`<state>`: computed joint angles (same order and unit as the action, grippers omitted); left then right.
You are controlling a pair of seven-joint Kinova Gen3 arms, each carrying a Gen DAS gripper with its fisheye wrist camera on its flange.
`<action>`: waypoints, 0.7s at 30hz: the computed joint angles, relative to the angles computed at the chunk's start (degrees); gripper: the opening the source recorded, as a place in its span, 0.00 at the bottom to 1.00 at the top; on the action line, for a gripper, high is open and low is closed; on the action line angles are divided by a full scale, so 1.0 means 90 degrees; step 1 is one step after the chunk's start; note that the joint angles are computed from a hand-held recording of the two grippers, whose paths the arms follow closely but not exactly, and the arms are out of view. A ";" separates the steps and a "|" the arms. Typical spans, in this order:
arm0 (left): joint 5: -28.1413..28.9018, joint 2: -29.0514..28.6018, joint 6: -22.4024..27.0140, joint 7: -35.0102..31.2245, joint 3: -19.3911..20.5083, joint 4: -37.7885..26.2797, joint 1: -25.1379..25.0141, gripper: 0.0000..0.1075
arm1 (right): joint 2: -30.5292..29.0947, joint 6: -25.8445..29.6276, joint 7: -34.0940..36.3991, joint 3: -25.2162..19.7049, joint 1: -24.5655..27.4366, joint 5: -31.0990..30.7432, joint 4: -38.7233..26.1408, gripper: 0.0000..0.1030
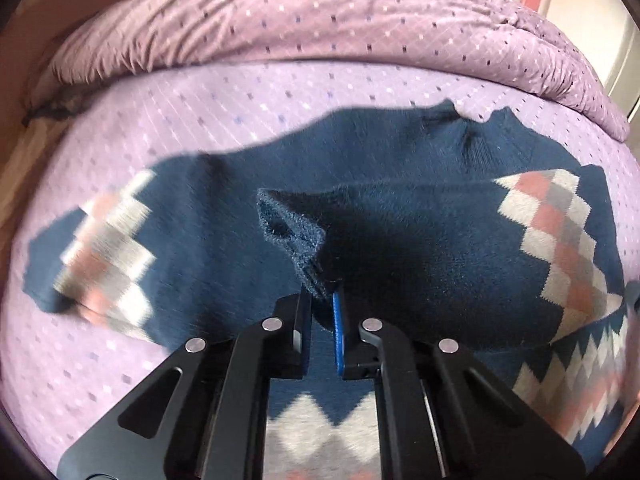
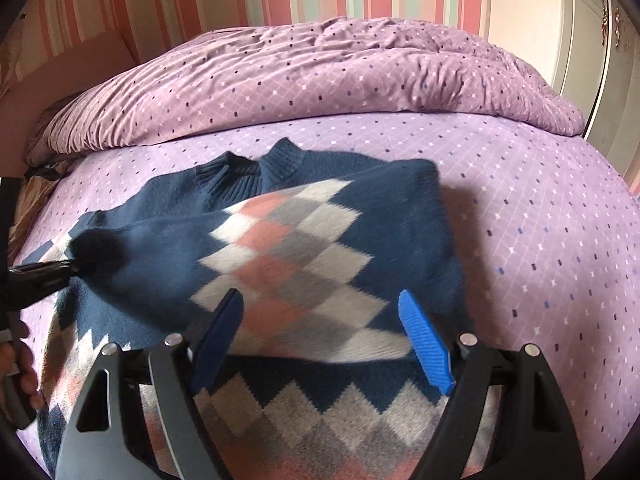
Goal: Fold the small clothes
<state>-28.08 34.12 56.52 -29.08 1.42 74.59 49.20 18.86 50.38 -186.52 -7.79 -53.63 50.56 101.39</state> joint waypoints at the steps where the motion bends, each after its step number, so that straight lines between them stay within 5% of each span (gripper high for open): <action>1: -0.0058 -0.0050 0.0031 -0.0032 -0.0027 0.0052 0.0007 0.07 | -0.0009 0.0005 -0.0002 0.0006 0.0008 0.0000 0.0001 0.78; 5: -0.0027 -0.0006 -0.0147 -0.0309 0.0054 0.0319 -0.0228 0.08 | 0.0034 -0.0027 0.0001 0.0010 0.0050 -0.0018 0.0017 0.78; 8: 0.0040 0.0240 -0.0119 -0.0506 0.0077 0.0366 -0.0259 0.19 | 0.0082 -0.0090 -0.0031 0.0028 0.0045 -0.0042 0.0046 0.78; 10: -0.0284 0.0239 0.0064 -0.0209 -0.0213 0.0403 0.0104 0.52 | 0.0094 -0.0104 -0.0015 0.0036 0.0033 -0.0048 0.0062 0.78; 12: -0.0423 0.0109 0.0135 -0.0012 -0.0257 0.0506 0.0190 0.65 | 0.0090 -0.0051 0.0006 0.0046 -0.0003 -0.0026 0.0066 0.78; 14: -0.0344 -0.0148 0.0055 0.0099 -0.0153 0.0666 0.0076 0.65 | 0.0062 -0.0033 0.0008 0.0047 -0.0011 -0.0012 0.0066 0.78; 18: -0.0235 -0.0709 -0.0459 0.0407 0.0047 0.1013 -0.0099 0.84 | 0.0062 0.0051 0.0098 0.0034 0.0017 -0.0049 -0.0021 0.78; 21: -0.0308 -0.0678 -0.0721 0.0183 0.0207 0.0789 -0.0161 0.85 | 0.0082 0.0082 0.0199 0.0030 0.0033 -0.0081 -0.0078 0.78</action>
<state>-30.85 28.02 50.03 -27.44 3.28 81.69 47.75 19.60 51.12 -184.73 -7.52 -53.34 49.83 100.69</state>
